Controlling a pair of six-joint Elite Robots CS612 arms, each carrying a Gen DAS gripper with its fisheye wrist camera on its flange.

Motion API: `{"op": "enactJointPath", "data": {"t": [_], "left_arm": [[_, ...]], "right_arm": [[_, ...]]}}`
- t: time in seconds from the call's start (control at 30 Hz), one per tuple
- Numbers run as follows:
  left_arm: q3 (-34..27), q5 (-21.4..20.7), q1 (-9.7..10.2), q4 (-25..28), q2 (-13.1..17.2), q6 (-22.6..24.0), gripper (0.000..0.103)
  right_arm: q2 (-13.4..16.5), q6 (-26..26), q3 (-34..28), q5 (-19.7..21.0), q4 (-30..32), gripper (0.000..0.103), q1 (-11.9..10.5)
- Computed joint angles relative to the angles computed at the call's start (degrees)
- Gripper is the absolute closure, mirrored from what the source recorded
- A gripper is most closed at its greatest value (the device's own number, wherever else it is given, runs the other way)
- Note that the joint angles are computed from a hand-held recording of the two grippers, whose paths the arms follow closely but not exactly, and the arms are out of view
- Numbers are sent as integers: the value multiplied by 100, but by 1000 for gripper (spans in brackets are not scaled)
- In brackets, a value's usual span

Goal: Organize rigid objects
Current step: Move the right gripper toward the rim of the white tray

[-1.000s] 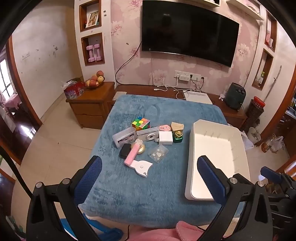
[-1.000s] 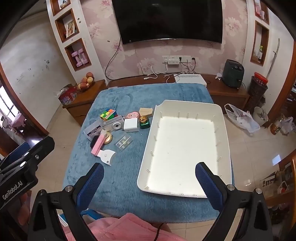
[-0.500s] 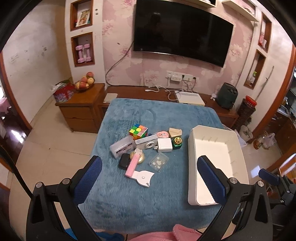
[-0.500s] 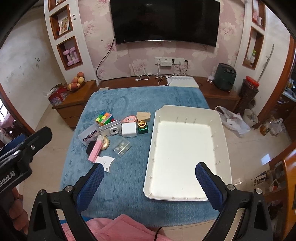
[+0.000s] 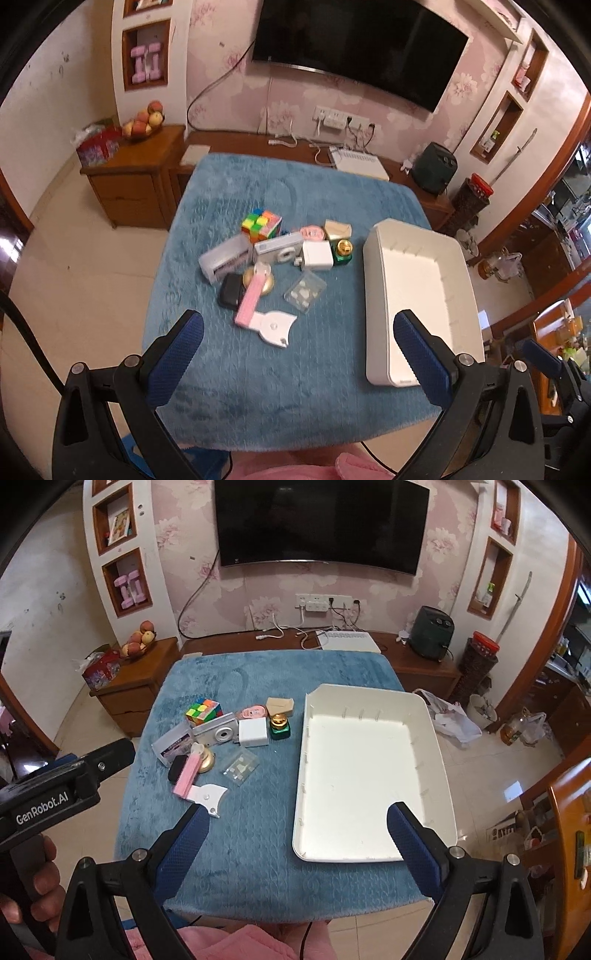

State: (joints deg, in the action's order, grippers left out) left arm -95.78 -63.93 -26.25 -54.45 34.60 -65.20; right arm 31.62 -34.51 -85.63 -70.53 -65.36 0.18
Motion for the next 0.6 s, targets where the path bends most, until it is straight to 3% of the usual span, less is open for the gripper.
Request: {"op": "enactJointPath", "data": {"t": [0.43, 0.6], "left_arm": [[103, -1297, 297, 265, 72, -777, 1], [204, -1688, 424, 263, 95, -1616, 1]], "right_arm": [[-243, 875, 602, -211, 382, 13, -145], [-433, 881, 1073, -268, 425, 16, -203]]}}
